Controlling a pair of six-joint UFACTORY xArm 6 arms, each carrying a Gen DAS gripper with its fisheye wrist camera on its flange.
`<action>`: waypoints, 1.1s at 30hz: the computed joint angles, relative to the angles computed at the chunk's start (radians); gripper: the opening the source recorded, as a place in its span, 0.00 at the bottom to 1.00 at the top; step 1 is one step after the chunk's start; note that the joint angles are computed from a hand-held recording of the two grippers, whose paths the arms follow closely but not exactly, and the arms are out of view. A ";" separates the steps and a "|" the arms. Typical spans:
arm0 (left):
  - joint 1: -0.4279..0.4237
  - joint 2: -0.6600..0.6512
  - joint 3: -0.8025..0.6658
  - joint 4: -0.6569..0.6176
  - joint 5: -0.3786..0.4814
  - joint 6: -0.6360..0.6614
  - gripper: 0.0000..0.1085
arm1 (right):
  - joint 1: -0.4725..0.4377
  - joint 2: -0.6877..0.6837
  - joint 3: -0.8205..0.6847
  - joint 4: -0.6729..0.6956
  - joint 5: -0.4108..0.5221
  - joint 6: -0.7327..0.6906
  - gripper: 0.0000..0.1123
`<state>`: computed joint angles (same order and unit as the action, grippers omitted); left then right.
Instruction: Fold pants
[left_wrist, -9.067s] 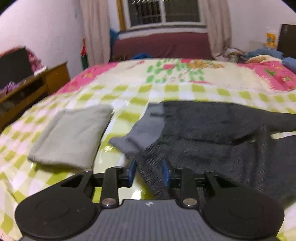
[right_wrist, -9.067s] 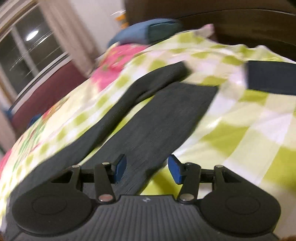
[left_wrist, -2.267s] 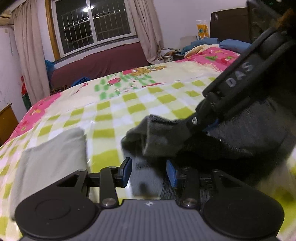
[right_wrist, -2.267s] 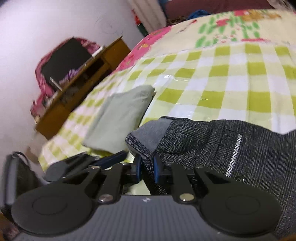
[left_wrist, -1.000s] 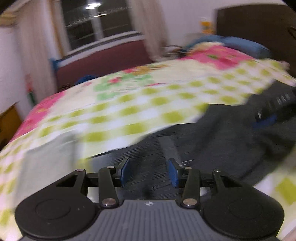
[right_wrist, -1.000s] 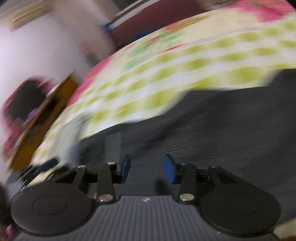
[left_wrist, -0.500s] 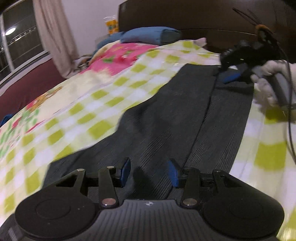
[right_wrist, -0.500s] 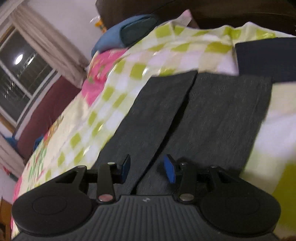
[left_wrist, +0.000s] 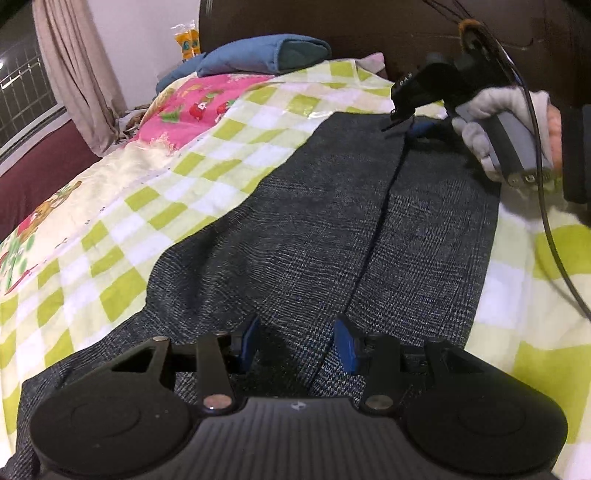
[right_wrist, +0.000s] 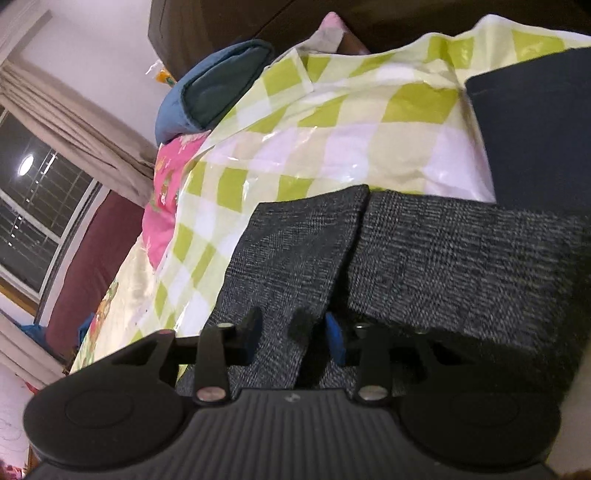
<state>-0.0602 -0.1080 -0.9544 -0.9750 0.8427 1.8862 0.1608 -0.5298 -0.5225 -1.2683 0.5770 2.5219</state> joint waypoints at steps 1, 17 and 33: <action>-0.005 0.000 0.002 0.001 -0.009 0.001 0.53 | -0.019 0.004 -0.001 0.001 -0.023 -0.002 0.08; 0.024 -0.071 0.064 0.036 0.034 0.056 0.53 | 0.328 -0.415 0.272 0.099 0.287 0.137 0.09; 0.038 -0.077 0.052 0.077 0.074 0.042 0.54 | 0.359 -0.505 0.251 0.138 0.430 -0.050 0.06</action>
